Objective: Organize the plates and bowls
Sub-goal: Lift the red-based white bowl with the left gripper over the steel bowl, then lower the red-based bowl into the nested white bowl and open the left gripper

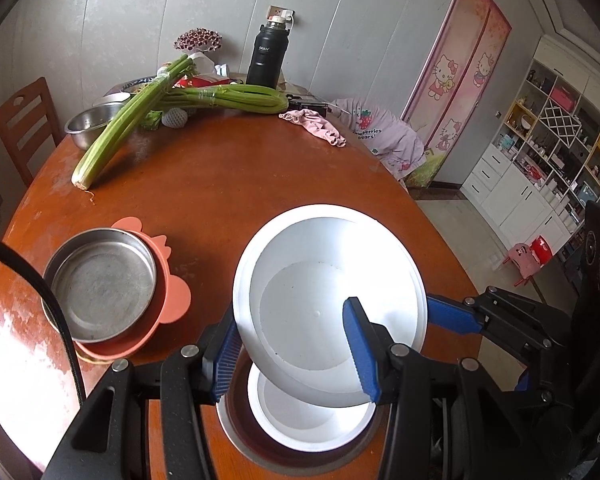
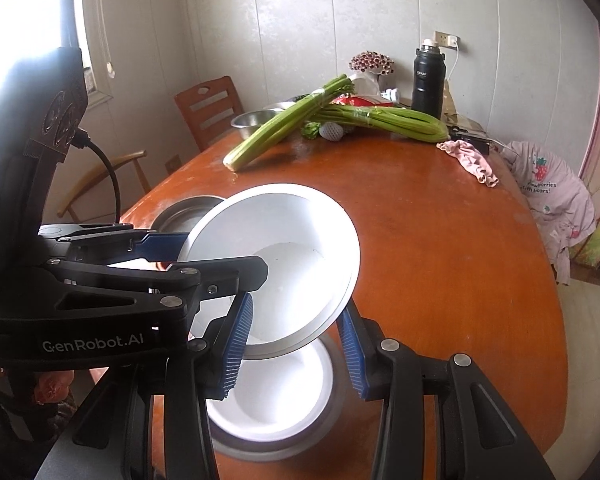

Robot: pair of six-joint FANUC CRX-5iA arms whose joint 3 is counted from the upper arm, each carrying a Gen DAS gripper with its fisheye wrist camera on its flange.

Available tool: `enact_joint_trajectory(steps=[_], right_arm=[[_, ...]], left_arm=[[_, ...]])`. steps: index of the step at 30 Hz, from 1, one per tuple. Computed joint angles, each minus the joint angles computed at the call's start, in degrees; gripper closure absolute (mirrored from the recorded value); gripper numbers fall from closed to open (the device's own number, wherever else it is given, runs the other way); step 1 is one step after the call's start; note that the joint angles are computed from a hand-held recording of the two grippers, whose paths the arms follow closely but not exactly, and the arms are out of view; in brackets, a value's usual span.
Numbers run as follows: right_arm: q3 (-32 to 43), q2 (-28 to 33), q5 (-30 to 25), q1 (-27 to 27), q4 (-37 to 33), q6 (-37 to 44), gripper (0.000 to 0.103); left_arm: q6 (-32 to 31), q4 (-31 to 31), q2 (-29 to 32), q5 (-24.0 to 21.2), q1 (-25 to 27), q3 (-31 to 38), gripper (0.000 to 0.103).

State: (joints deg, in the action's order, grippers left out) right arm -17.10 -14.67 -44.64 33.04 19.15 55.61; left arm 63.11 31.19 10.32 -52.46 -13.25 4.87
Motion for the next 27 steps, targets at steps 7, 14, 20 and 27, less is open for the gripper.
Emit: enact_joint_trajectory(steps=[7, 14, 20, 27], right_arm=[[-2.6, -2.5, 0.0, 2.5, 1.8, -2.5, 0.058], [-4.1, -3.7, -0.6, 3.6, 0.8, -2.8, 0.058], [-5.0, -3.9, -1.0, 3.4, -1.7, -2.0, 0.058], [-5.6, -3.9, -1.2, 3.5, -3.1, -1.4, 0.058]], left_arm=[[-0.8, 0.4, -3.3, 1.0, 0.3, -3.9, 0.054], [-0.5, -0.3, -4.2, 0.5, 0.3, -5.8, 0.054], [0.1, -1.1, -4.2, -0.6, 0.2, -6.9, 0.054], [0.8, -1.7, -3.9, -1.2, 0.2, -7.4, 0.054]])
